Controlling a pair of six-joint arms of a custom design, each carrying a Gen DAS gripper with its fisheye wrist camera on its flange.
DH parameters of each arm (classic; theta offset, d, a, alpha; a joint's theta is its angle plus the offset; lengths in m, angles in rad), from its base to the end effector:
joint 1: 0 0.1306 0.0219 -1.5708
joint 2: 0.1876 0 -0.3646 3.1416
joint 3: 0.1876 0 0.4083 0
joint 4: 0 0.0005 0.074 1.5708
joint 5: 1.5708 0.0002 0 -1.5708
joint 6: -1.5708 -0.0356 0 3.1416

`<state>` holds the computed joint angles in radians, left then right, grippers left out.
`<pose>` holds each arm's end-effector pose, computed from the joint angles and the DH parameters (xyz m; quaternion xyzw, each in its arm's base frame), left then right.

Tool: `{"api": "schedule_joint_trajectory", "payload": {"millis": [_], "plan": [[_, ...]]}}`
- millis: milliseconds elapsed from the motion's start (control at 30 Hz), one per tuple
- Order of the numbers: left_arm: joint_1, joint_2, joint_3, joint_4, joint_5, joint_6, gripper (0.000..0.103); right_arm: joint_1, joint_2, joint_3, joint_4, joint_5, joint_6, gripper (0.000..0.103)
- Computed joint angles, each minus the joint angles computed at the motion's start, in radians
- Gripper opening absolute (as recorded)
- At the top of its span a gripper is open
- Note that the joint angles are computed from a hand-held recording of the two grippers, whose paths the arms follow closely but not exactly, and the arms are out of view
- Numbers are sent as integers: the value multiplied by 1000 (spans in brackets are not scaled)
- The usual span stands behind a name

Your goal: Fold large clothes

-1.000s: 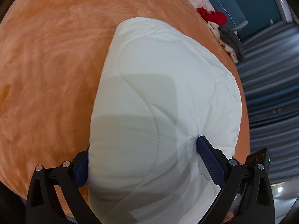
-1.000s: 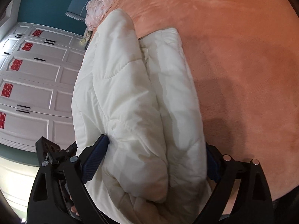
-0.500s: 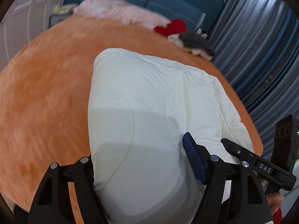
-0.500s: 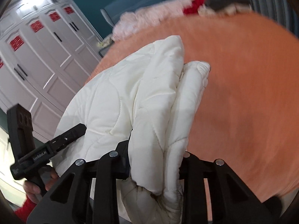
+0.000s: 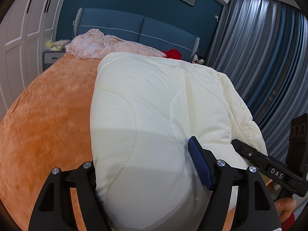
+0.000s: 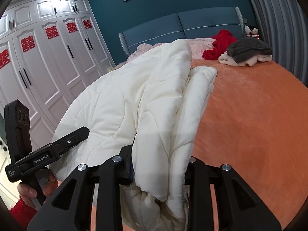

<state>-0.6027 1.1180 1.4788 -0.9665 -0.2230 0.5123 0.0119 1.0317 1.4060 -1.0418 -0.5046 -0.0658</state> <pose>0.3317 -0.2193 0.5645 -0.0118 0.8817 -0.1603 0.4435 0.3586 0.0210 0.5569 -0.0854 0.8739 0.2408 0.4136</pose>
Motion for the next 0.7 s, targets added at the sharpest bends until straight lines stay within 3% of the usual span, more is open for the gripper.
{"api": "schedule_joint_trajectory", "payload": {"millis": [167, 467, 700], "plan": [[95, 65, 21, 51, 59, -74, 71, 54, 115, 46, 74, 43, -35, 27], [228, 151, -37, 154, 165, -117, 71, 119, 262, 59, 154, 93, -58, 28], [259, 173, -133, 222, 197, -134, 71, 132, 305, -21, 206, 80, -67, 28]]}}
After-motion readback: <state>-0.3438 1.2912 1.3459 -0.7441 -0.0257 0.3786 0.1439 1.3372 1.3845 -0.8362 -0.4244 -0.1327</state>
